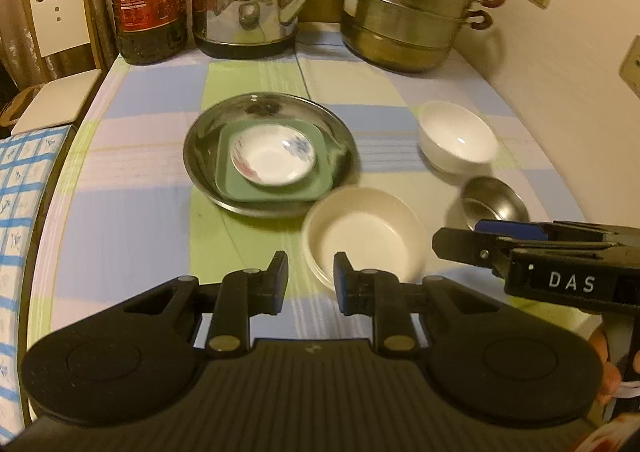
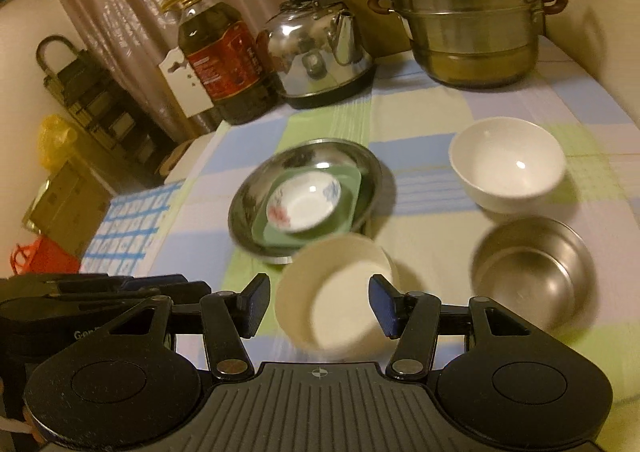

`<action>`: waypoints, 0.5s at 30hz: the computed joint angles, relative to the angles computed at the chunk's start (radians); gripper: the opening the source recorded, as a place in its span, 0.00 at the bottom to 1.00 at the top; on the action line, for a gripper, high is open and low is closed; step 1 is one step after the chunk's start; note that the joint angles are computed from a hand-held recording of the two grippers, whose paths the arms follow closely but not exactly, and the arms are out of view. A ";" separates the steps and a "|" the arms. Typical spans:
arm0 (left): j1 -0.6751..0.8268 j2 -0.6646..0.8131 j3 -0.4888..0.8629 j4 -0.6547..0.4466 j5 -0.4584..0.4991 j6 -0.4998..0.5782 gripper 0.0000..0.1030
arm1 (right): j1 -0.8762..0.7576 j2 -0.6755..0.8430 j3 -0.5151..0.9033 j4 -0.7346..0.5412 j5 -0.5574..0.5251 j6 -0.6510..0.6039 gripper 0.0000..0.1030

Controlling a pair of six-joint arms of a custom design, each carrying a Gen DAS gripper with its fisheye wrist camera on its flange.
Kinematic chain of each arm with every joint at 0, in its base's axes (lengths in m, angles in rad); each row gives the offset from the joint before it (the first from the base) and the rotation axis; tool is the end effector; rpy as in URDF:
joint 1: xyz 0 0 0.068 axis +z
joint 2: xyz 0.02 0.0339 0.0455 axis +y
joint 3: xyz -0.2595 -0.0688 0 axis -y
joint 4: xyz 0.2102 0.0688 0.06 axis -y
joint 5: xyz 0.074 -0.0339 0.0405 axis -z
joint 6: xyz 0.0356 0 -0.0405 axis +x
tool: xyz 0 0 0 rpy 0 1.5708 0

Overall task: Organize plates and bowls
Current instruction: 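Withdraw the left tool up and back from the basin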

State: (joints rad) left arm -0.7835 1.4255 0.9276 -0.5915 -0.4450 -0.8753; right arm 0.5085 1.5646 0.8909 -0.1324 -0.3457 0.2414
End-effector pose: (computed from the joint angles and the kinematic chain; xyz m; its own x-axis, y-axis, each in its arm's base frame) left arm 0.1843 -0.1620 0.2285 -0.7830 -0.1981 -0.5896 -0.1644 0.9801 -0.1110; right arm 0.2514 0.1539 0.2112 -0.7705 -0.1720 -0.6138 -0.4931 0.7711 0.4029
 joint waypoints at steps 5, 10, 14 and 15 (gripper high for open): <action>-0.177 0.032 0.062 -0.109 -0.078 -0.184 0.21 | -0.044 -0.174 -0.114 -0.076 -0.021 -0.064 0.53; -0.304 0.098 0.139 -0.182 -0.120 -0.322 0.21 | -0.111 -0.318 -0.187 -0.168 -0.031 -0.127 0.53; -0.390 0.163 0.212 -0.244 -0.147 -0.418 0.21 | -0.184 -0.413 -0.230 -0.236 -0.053 -0.174 0.53; -0.406 0.178 0.229 -0.257 -0.151 -0.438 0.21 | -0.204 -0.430 -0.238 -0.249 -0.063 -0.186 0.53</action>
State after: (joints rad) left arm -1.1899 1.6038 1.1567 -0.8484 -0.5956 -1.3133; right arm 0.3042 1.1343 0.6531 -0.3815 -0.4086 0.0551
